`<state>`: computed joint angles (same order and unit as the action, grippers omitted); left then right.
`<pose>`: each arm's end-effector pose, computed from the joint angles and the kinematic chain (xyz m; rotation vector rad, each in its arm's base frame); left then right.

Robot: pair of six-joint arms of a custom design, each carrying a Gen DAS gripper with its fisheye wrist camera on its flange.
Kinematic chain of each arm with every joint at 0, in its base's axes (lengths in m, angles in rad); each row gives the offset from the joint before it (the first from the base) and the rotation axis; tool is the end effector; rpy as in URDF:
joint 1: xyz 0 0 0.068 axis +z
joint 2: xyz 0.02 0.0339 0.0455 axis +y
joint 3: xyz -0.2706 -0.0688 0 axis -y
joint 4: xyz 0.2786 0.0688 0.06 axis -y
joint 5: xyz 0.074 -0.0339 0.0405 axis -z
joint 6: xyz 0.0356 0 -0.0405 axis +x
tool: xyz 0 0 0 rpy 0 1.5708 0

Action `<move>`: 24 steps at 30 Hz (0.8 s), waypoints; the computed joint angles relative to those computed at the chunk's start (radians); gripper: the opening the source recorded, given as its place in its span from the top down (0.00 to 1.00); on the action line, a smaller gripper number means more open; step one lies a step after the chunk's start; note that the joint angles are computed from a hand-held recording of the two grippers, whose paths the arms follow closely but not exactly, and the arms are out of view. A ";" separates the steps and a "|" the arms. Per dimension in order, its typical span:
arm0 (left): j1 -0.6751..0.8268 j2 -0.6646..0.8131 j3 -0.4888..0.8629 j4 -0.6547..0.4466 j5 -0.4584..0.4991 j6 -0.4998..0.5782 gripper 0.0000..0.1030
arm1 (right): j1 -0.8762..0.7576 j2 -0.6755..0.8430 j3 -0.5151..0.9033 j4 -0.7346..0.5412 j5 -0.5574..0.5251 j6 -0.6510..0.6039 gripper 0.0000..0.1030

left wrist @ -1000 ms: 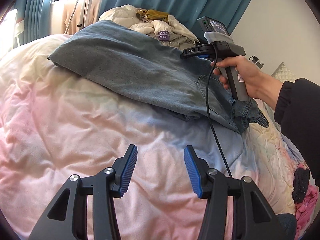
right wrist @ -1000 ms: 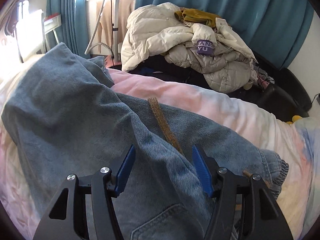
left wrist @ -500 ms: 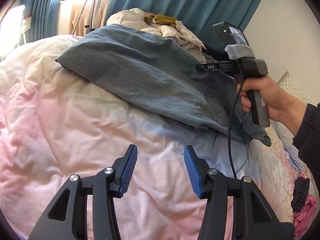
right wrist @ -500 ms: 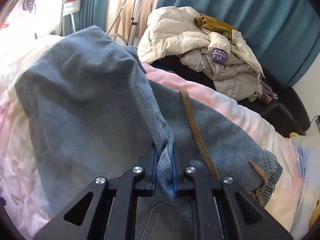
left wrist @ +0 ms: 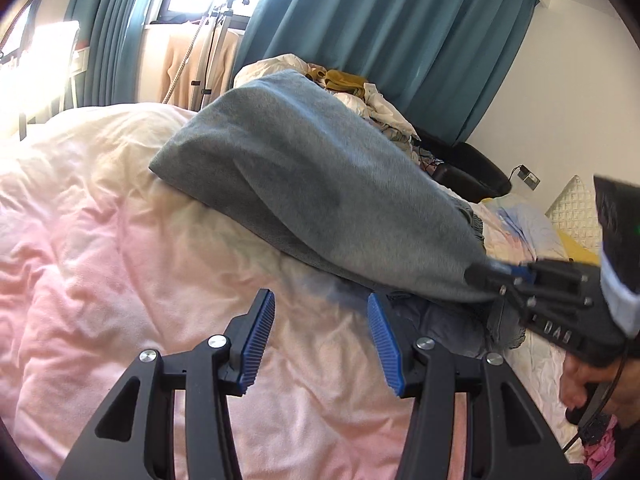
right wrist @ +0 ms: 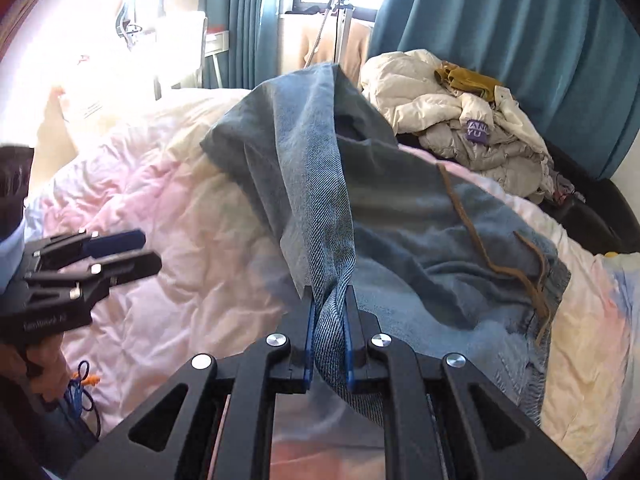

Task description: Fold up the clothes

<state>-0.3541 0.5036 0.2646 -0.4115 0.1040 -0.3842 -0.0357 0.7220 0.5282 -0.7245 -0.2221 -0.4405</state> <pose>0.1440 -0.0572 0.1702 0.0244 2.2676 -0.5154 0.1680 0.0018 0.2112 -0.5847 2.3883 0.0702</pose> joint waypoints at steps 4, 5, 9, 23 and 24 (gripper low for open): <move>-0.030 -0.106 -0.005 -0.078 -0.024 -0.015 0.51 | 0.002 -0.120 -0.158 -0.025 -0.013 0.066 0.90; -0.044 -0.116 -0.007 -0.089 -0.036 -0.017 0.51 | 0.013 -0.142 -0.199 -0.023 -0.009 0.092 0.90; -0.138 -0.097 -0.032 -0.083 -0.128 -0.054 0.51 | 0.038 -0.196 -0.319 0.026 0.017 0.200 0.89; -0.372 0.729 -0.021 0.463 -0.367 -0.182 0.51 | -0.304 -0.201 -0.298 -0.030 -0.272 0.148 0.82; -0.390 0.771 -0.011 0.488 -0.395 -0.180 0.51 | -0.307 -0.145 -0.293 0.003 -0.267 0.147 0.82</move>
